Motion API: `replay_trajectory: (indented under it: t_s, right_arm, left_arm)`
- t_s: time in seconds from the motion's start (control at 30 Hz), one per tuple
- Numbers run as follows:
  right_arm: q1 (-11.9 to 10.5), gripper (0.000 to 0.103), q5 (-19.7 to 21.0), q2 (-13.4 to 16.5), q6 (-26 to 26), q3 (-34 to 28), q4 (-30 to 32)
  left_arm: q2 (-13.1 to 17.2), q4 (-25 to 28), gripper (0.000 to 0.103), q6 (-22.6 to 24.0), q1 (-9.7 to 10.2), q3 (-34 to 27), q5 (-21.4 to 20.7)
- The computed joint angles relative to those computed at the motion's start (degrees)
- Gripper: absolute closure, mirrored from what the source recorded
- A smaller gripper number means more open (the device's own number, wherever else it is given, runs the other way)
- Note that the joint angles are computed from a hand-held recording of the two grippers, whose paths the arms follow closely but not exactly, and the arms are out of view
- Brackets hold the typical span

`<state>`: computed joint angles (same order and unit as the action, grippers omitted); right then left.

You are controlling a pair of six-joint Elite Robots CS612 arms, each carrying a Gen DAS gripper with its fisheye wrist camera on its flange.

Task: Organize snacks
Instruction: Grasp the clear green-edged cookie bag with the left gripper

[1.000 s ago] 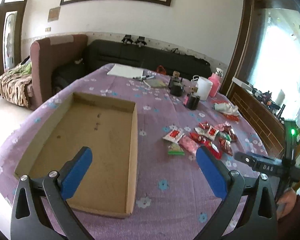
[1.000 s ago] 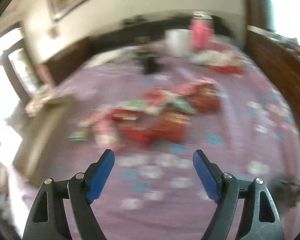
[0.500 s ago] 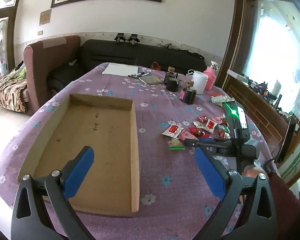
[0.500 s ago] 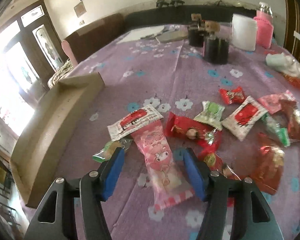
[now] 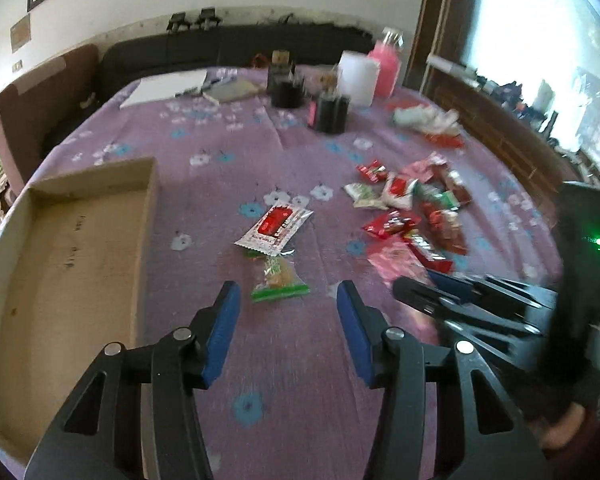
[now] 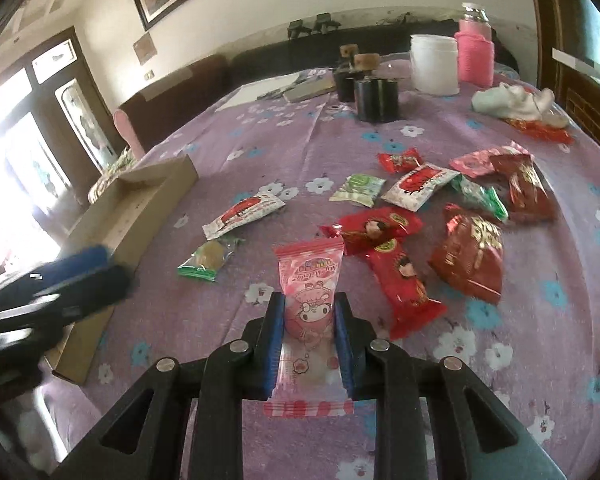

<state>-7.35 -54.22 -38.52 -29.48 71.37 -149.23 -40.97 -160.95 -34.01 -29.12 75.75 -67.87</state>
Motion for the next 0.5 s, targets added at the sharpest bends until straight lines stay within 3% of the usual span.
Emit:
replay_trajectory:
  t_s: [0.17,0.37,0.4,0.43,0.5]
  right_arm:
    - [-0.3,0.078,0.8,0.8,1.1,-1.8,4.1]
    - [-0.5,0.078,1.5,0.7,1.6,-1.5,3.6]
    - [-0.5,0.078,1.5,0.7,1.6,-1.5,3.6]
    - [-0.5,0.078,1.6,0.6,1.6,-1.5,3.5]
    - [-0.5,0.078,1.4,0.6,1.7,-1.3,3.1]
  left_arm:
    - [2.2,4.8,0.054,0.0,0.77,-3.5,-0.5]
    - [4.2,8.9,0.055,0.5,1.28,-6.7,-1.3]
    - [4.4,9.7,0.064,0.9,1.27,-7.1,-1.5]
    - [4.5,9.2,0.065,1.7,0.93,-6.9,0.4]
    - [4.3,8.4,0.065,1.3,1.06,-6.6,-0.7]
